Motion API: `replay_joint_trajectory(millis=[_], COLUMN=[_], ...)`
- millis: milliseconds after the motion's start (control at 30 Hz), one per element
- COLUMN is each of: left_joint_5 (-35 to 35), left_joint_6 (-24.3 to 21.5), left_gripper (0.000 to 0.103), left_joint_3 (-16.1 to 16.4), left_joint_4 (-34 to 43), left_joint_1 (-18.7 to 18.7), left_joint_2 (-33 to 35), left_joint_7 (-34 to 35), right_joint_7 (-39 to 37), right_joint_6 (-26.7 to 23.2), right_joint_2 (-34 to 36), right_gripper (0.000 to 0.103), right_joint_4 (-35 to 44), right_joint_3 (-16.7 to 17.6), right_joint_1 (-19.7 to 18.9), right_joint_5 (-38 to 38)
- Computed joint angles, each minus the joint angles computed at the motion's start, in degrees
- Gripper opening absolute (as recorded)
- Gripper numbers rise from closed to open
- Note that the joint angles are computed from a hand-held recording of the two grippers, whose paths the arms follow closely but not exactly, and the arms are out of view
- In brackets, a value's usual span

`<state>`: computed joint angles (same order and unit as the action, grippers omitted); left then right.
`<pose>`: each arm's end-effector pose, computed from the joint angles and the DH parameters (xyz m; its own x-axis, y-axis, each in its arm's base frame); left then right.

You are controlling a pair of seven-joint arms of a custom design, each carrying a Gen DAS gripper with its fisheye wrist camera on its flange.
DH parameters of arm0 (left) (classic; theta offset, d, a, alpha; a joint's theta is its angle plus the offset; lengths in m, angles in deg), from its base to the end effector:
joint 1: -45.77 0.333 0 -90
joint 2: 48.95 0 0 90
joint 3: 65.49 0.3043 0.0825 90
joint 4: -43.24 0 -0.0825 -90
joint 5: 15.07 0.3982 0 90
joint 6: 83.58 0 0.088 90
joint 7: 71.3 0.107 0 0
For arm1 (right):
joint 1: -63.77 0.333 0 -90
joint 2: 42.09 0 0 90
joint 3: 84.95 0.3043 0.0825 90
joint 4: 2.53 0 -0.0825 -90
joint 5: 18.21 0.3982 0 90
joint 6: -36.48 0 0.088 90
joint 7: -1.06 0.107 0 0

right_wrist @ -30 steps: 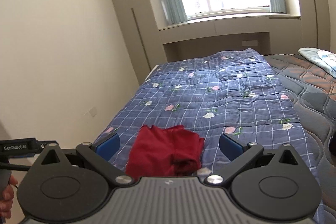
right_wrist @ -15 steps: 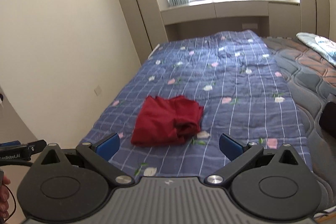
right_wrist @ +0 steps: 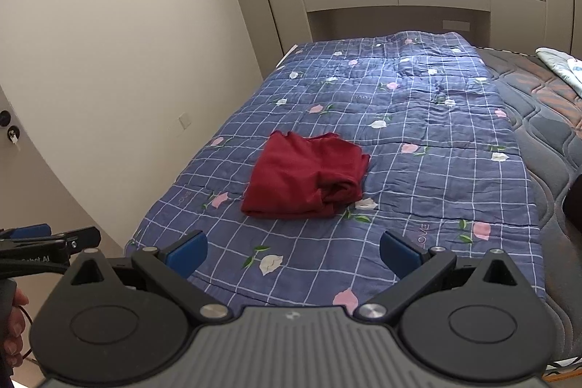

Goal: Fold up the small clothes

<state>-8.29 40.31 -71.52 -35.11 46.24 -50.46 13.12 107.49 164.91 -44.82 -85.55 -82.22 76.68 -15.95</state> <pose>0.5793 -0.0530 0.8021 -0.0037 -0.9989 -0.0464 -0.6761 0.0367 -0.7359 0.5627 0.1598 0.7835 0.0810 -0.9660 -0.2456 -0.7004 0.1202 -0.7036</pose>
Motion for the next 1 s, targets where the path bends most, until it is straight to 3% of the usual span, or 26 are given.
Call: replay_joint_trajectory(millis=[1000], left_joint_5=[-0.45], left_joint_6=[0.21], left_gripper=[0.102], left_joint_3=[0.02], left_joint_4=[0.01], left_joint_1=[-0.14], left_joint_2=[0.61], left_joint_7=[-0.48], right_joint_7=[1.96], right_joint_6=[-1.68], right_joint_2=[0.66], right_gripper=[0.103], right_joint_4=[1.29], right_joint_3=[0.25], right_joint_1=[0.50], right_joint_5=[-0.55])
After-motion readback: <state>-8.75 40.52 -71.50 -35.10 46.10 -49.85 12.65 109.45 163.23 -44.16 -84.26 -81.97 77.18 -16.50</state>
